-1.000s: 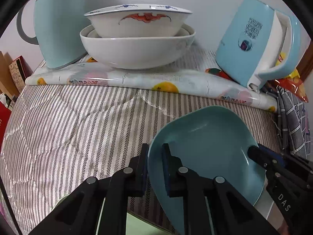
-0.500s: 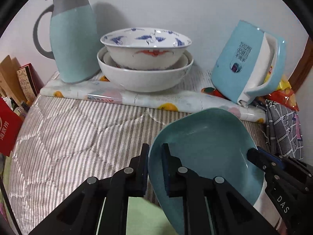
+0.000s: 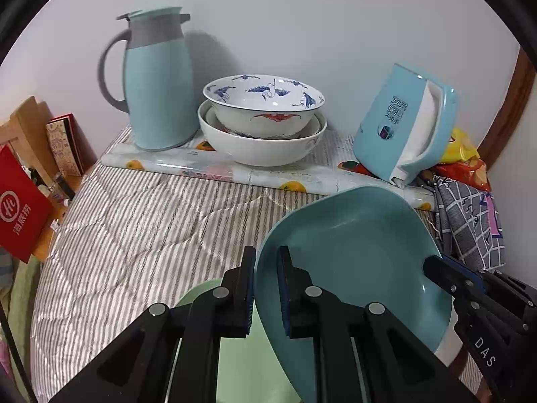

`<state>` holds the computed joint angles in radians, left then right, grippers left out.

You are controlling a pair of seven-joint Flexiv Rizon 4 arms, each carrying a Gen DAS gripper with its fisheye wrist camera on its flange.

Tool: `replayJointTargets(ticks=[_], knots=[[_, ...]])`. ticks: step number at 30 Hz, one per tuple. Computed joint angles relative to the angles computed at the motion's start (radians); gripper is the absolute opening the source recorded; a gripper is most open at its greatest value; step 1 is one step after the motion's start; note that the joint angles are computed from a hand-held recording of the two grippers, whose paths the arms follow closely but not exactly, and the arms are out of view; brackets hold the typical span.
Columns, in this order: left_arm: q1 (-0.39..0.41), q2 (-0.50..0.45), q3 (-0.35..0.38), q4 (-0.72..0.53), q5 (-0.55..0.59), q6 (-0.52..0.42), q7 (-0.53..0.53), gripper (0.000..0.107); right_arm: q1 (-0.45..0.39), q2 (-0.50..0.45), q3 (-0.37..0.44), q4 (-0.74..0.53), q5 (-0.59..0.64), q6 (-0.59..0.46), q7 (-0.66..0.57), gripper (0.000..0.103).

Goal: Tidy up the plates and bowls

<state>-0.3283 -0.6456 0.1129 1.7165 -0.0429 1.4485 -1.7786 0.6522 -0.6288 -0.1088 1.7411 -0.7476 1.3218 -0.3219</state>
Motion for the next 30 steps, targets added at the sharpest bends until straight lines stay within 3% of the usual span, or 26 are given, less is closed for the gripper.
replayJointTargets(ticks=[7, 18, 30], knots=[[0.013, 0.066, -0.010, 0.103, 0.005, 0.045, 0.004, 0.013, 0.047, 0.053, -0.026, 0.066, -0.068, 0.004, 0.092, 0.007], [0.080, 0.128, -0.081, 0.248, -0.041, 0.135, 0.064, 0.012, 0.051, 0.092, 0.015, 0.116, -0.185, -0.039, 0.220, 0.007], [0.180, 0.131, -0.162, 0.344, -0.116, 0.192, 0.152, 0.011, 0.040, 0.040, 0.082, 0.074, -0.168, -0.070, 0.207, 0.007]])
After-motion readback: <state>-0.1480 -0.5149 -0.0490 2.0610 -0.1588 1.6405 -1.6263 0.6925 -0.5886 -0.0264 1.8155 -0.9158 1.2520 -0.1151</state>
